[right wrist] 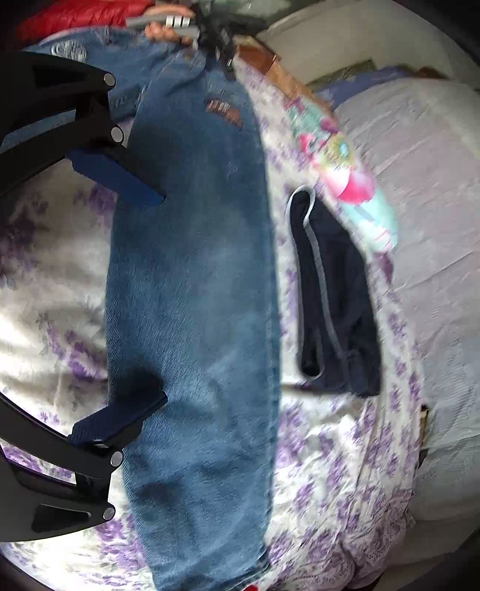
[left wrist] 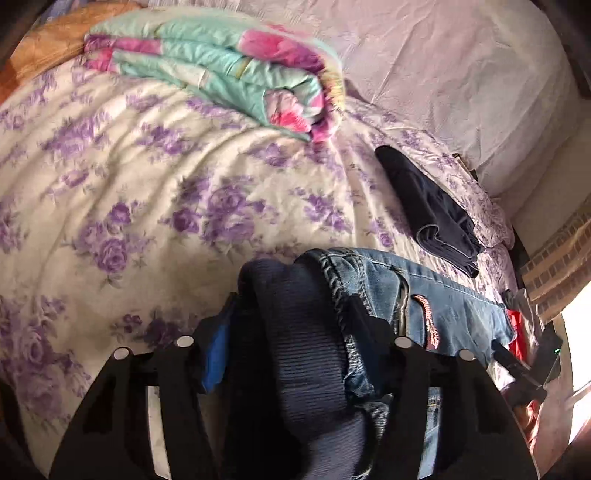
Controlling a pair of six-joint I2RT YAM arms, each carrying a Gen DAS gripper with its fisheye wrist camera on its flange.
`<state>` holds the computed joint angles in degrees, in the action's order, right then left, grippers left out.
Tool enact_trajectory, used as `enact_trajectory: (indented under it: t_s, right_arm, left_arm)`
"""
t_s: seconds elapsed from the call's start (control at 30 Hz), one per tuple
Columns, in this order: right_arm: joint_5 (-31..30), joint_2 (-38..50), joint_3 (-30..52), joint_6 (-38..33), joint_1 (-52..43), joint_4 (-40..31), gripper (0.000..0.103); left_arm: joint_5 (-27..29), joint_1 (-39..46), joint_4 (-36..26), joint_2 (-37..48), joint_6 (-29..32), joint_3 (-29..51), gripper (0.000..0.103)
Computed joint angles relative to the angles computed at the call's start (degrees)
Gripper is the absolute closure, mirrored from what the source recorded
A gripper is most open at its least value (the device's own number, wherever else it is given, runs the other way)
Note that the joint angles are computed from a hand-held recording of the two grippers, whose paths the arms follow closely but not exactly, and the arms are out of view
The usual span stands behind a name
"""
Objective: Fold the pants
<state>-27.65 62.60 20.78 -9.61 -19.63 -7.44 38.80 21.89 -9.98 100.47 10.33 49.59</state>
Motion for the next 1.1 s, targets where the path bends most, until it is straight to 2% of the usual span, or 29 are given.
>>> enact_trajectory:
  t_s: [0.03,0.1,0.13,0.2,0.27,0.3,0.37,0.43,0.47,0.53,0.6,0.63,0.67,0.7,0.73,0.77,0.8,0.83,0.9,1.0,1.1]
  right_arm:
    - [-2.8,-1.8,0.0,-0.8,-0.8,0.0,0.003]
    - [-3.1,-4.8,-0.1,-1.4,0.5,1.3,0.003]
    - [-5.4,-5.4,0.7,-5.0,1.2,2.2,0.003]
    - [-4.8,-3.3,3.9,-10.7,4.6,1.9,0.003]
    - [3.7,3.0,10.1,-14.9,11.2,-0.3,0.003]
    - [6.2,6.7,13.2,-16.0,13.4,-1.4,0.003]
    - [8.4,14.6,19.4,-17.5,16.5,-3.2,0.005]
    - [8.4,21.8,25.2,-18.7,17.8,-5.1,0.014]
    - [8.4,24.4,27.2,-19.1,18.2,-5.8,0.022]
    - [8.3,29.4,31.5,-20.0,18.6,-7.7,0.026]
    - [7.7,33.6,34.6,-22.1,18.7,-9.4,0.026]
    - [8.4,34.6,35.1,-23.0,19.1,-9.7,0.026]
    - [8.7,35.6,35.1,-24.1,19.3,-9.6,0.026]
    - [8.2,36.6,35.6,-24.9,19.2,-9.8,0.026]
    - [7.0,37.4,36.0,-25.2,18.8,-10.2,0.026]
    - [5.7,37.9,36.2,-25.0,18.2,-10.5,0.033]
    - [4.4,38.1,36.1,-24.6,17.9,-10.6,0.046]
    - [3.6,38.0,36.0,-24.5,17.8,-10.7,0.053]
    - [4.6,35.8,33.9,-24.5,18.6,-9.6,0.082]
    - [8.5,29.4,28.2,-22.5,20.1,-5.7,0.093]
    - [10.9,21.0,22.8,-20.3,21.3,-3.7,0.095]
  left_arm:
    - [-0.5,-0.4,1.3,-0.9,-0.1,-0.9,0.050]
    - [-1.2,-1.1,4.4,-3.3,-0.2,-3.1,0.052]
    - [-0.9,-1.0,4.6,-3.6,0.0,-3.1,0.053]
    - [0.2,-0.4,5.4,-4.2,-0.2,-3.6,0.055]
    - [1.0,0.4,6.1,-4.4,-0.9,-3.9,0.068]
    - [2.1,1.2,6.0,-4.1,-1.3,-3.6,0.069]
    - [2.8,1.9,5.4,-2.9,-1.8,-2.6,0.076]
    - [2.4,1.7,4.4,-1.9,-1.8,-1.5,0.076]
    - [2.3,1.5,3.6,-1.2,-1.5,-0.8,0.075]
    - [2.3,1.4,1.7,0.0,-1.3,0.6,0.070]
    - [2.4,1.7,0.8,1.5,-1.8,1.9,0.061]
    - [2.0,1.8,0.4,2.2,-2.4,2.6,0.049]
    - [1.4,1.8,-0.2,3.1,-3.1,3.6,0.043]
    - [1.6,2.1,-0.7,4.0,-3.4,4.3,0.038]
    - [2.8,2.5,-1.7,5.3,-3.4,5.5,0.038]
    - [3.5,2.7,-2.5,6.1,-3.2,6.2,0.038]
    - [3.8,2.8,-2.7,6.3,-3.0,6.4,0.038]
    - [3.9,2.6,-2.9,6.3,-2.6,6.5,0.041]
    - [5.8,2.4,-3.3,5.5,0.2,6.0,0.068]
    - [4.7,1.5,1.6,1.0,1.3,1.7,0.084]
    - [7.2,2.5,5.4,-2.8,1.6,-2.0,0.088]
